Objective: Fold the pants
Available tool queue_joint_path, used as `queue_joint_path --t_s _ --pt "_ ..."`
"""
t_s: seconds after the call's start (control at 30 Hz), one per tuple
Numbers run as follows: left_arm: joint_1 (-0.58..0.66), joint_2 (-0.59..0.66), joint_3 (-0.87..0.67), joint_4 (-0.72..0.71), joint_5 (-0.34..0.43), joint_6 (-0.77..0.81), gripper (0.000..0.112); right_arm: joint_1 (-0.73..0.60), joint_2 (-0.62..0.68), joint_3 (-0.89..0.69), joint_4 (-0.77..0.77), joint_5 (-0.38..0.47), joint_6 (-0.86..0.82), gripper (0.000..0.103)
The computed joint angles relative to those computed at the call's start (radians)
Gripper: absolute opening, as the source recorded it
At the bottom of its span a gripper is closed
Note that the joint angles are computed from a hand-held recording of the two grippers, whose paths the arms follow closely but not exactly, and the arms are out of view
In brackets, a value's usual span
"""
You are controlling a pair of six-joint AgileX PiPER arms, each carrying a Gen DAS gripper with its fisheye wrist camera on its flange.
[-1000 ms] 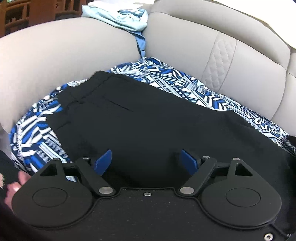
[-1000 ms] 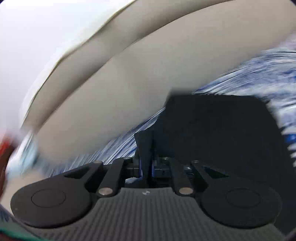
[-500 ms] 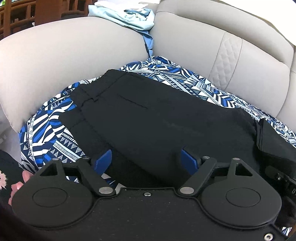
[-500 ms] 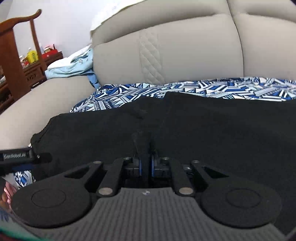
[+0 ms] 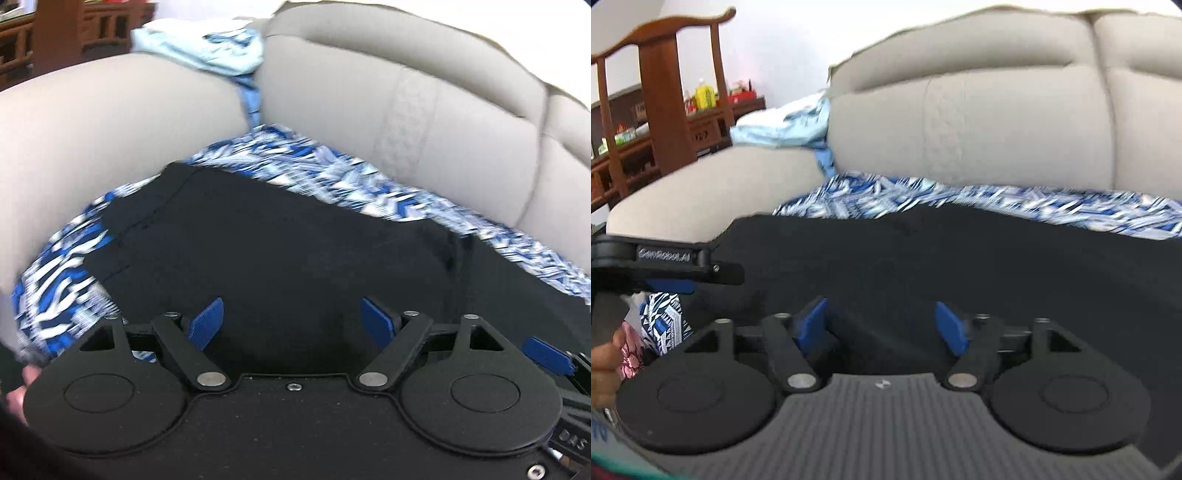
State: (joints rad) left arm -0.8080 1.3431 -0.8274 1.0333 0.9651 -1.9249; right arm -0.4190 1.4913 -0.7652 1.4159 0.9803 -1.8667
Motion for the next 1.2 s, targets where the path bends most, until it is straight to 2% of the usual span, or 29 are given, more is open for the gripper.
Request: queue_joint_path --t_s 0.03,0.07,0.1,0.17,0.23,0.33,0.4,0.47,0.53,0.63,0.7,0.73,0.8,0.83,0.9,0.97,1.1,1.2 --pt "0.001 0.007 -0.013 0.016 -0.02 0.004 0.069 -0.049 -0.009 0.02 0.034 0.01 -0.034 0.083" --pt "0.003 0.016 -0.028 0.031 -0.048 0.01 0.057 -0.096 -0.017 0.04 0.068 0.013 -0.057 0.083" --pt "0.007 0.026 -0.044 0.04 -0.078 0.024 0.051 -0.133 -0.018 0.045 0.085 0.012 -0.06 0.084" --pt "0.005 0.059 -0.085 0.057 -0.133 0.053 0.049 -0.21 -0.011 0.042 0.11 0.013 -0.048 0.084" --pt "-0.021 0.106 -0.133 0.085 -0.16 0.078 0.049 -0.279 -0.01 0.041 0.149 -0.022 -0.038 0.084" --pt "-0.073 0.186 -0.209 0.106 -0.179 0.16 0.049 -0.324 -0.025 0.04 0.197 -0.193 0.003 0.084" --pt "-0.104 0.249 -0.26 0.111 -0.187 0.209 0.049 -0.35 -0.008 0.003 0.132 -0.285 0.093 0.065" --pt "-0.124 0.305 -0.296 0.107 -0.198 0.238 0.049 -0.367 0.011 -0.023 0.036 -0.334 0.188 0.022" --pt "-0.132 0.351 -0.322 0.083 -0.204 0.254 0.049 -0.401 0.018 -0.024 -0.031 -0.309 0.217 0.021" --pt "-0.143 0.382 -0.324 0.049 -0.195 0.245 0.049 -0.437 -0.033 0.03 -0.042 -0.29 0.129 0.024" --pt "-0.167 0.387 -0.302 0.104 -0.164 0.194 0.049 -0.448 -0.062 0.067 -0.038 -0.303 0.088 0.028" --pt "-0.181 0.399 -0.312 0.099 -0.13 0.21 0.049 -0.45 -0.07 0.072 -0.045 -0.308 0.092 0.028" --pt "-0.194 0.393 -0.291 0.109 -0.104 0.211 0.054 -0.468 -0.08 0.071 -0.084 -0.297 0.136 0.037" --pt "-0.19 0.387 -0.279 0.106 -0.103 0.207 0.055 -0.48 -0.083 0.067 -0.108 -0.283 0.16 0.045" --pt "-0.178 0.36 -0.239 0.116 -0.127 0.163 0.062 -0.501 -0.094 0.072 -0.127 -0.261 0.162 0.047" --pt "-0.157 0.344 -0.216 0.115 -0.158 0.13 0.066 -0.485 -0.097 0.075 -0.112 -0.284 0.161 0.054" --pt "-0.152 0.341 -0.207 0.121 -0.152 0.129 0.072 -0.514 -0.08 0.074 -0.072 -0.238 0.167 0.058" --pt "-0.154 0.337 -0.194 0.131 -0.148 0.111 0.076 -0.515 -0.096 0.108 0.003 -0.237 0.096 0.062"
